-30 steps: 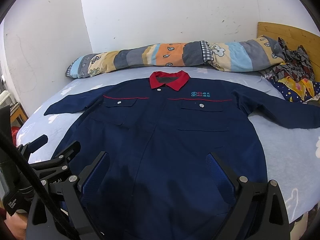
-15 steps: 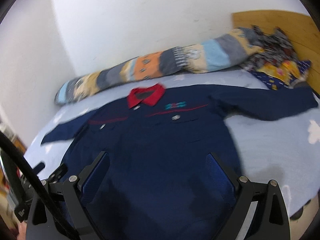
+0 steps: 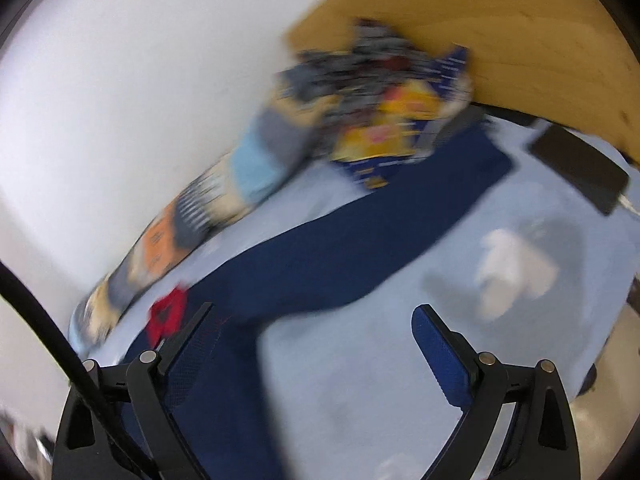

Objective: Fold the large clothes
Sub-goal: 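Grasp the navy sleeve cuff with the right tool and lift it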

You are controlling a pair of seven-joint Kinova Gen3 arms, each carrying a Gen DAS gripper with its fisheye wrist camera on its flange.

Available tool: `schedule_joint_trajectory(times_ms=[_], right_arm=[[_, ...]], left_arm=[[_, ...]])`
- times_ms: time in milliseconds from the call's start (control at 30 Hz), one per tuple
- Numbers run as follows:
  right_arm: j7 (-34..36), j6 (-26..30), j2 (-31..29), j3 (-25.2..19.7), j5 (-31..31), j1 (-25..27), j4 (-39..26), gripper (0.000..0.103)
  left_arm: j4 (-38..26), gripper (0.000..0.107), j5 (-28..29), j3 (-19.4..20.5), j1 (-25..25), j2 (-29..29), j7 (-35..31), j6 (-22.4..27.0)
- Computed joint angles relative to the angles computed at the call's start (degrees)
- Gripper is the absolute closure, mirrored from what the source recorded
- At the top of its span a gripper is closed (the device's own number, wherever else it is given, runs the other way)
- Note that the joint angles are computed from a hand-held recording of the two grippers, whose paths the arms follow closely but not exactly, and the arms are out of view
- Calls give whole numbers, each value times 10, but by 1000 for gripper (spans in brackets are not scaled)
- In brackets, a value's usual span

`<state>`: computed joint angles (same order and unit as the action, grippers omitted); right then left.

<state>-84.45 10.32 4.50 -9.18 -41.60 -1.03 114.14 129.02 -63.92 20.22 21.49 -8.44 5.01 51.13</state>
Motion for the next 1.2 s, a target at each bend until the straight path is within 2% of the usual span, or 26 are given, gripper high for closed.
schedule_joint_trajectory(times_ms=[100,167,300,367,433,500,567,667,800,867,900,1000,1067,1200], right_arm=[[51,60,62,9,-70,80,-50,15],[94,77,103,-4,-115,133,-76,15],[99,71,156,-10,-130,168,-112,20],[105,62,183,-47,-144,203,-128,33],[96,57,211,-64,-141,222,-150,50],[77,58,223,-55,-117,211,-167,53],[31,56,232,-21,-80,181,-183,55],[-28,52,251,2,-43,164,-204,64],[-27,28,285,-52,-37,205,-233,66],[-30,38,295,-59,-11,208,-253,87],[-41,42,298,-55,13,201,-260,94],[-44,-2,273,-45,32,181,-238,94],[-60,-21,249,-23,53,159,-224,94],[-141,-11,214,82,130,73,-232,94]], left_arm=[[-2,4,3,-7,-1,11,-13,-4],[-7,4,15,-19,-4,12,-30,-19],[-11,4,28,-29,-15,16,-45,-40],[-15,4,34,-32,-19,22,-54,-44],[-18,4,41,-36,-21,28,-64,-49],[-21,4,50,-42,-24,33,-76,-54],[-25,4,54,-44,-24,41,-86,-53],[-28,4,58,-49,-21,51,-92,-54],[-32,4,54,-54,-14,62,-93,-52],[-33,4,55,-58,-11,64,-96,-53],[-34,4,56,-59,-9,66,-95,-52],[-35,4,54,-61,-4,67,-93,-49],[-34,4,53,-62,-1,66,-92,-49],[-31,4,50,-60,2,61,-88,-47]])
